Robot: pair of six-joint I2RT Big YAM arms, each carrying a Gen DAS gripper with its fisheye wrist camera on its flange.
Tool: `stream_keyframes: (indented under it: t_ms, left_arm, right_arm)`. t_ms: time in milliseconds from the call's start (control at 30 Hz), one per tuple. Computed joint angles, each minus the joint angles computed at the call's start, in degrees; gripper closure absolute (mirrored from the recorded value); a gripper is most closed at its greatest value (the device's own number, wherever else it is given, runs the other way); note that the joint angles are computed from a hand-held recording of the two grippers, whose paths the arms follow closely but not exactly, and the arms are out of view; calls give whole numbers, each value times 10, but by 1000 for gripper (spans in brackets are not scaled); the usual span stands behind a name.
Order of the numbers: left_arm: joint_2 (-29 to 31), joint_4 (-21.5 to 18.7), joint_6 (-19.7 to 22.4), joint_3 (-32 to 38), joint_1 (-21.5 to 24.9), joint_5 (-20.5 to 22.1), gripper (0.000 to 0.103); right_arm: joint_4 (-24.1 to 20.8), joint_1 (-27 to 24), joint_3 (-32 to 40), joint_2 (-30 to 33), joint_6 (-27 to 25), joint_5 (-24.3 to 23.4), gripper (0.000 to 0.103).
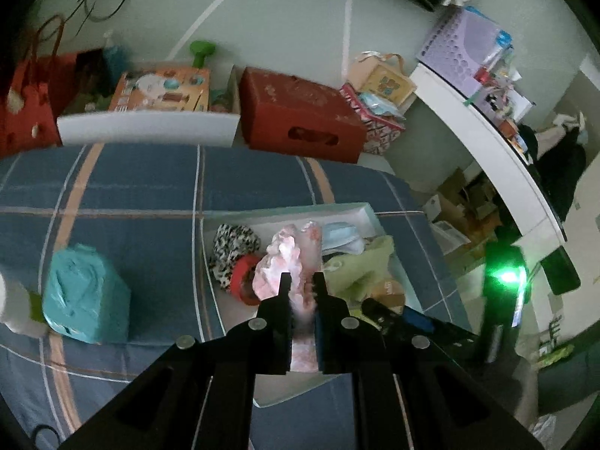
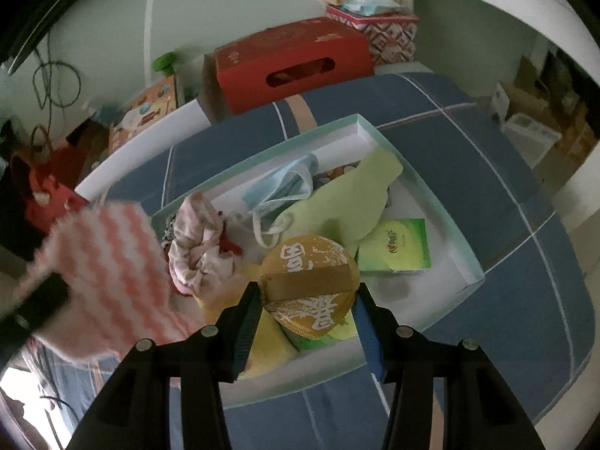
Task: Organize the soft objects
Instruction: 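Carry the pink cloth and tan sponge into the tray and open both tools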
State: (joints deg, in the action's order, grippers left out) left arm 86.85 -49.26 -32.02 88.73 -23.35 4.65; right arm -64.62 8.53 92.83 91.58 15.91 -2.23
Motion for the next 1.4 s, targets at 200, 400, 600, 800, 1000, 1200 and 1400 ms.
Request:
stream_keyframes:
  t_ms: [200, 400, 600, 800, 1000, 1200, 1400]
  left_arm:
    - [16, 28, -30, -45, 8, 34, 94]
    - [25, 34, -38, -69, 15, 32, 94]
    - [29, 13, -30, -76, 11, 15, 94]
    - [41, 2, -28, -70, 6, 4, 93]
    - [49, -1, -28, -66, 2, -6, 93]
    - [54, -20, -29, -53, -4, -26, 63]
    - [48, -23, -37, -57, 0, -30, 42]
  right_arm:
    - [17, 4, -9, 10, 26, 9, 51]
    - [23, 11, -16, 22, 12, 27, 51]
    - [24, 15, -18, 30, 2, 41, 51]
    - [18, 17, -14, 40, -7, 44, 50]
    - [13, 19, -8, 48, -13, 58, 49]
    - [12, 18, -7, 44, -14, 55, 49]
    - [18, 23, -11, 34, -18, 66, 47]
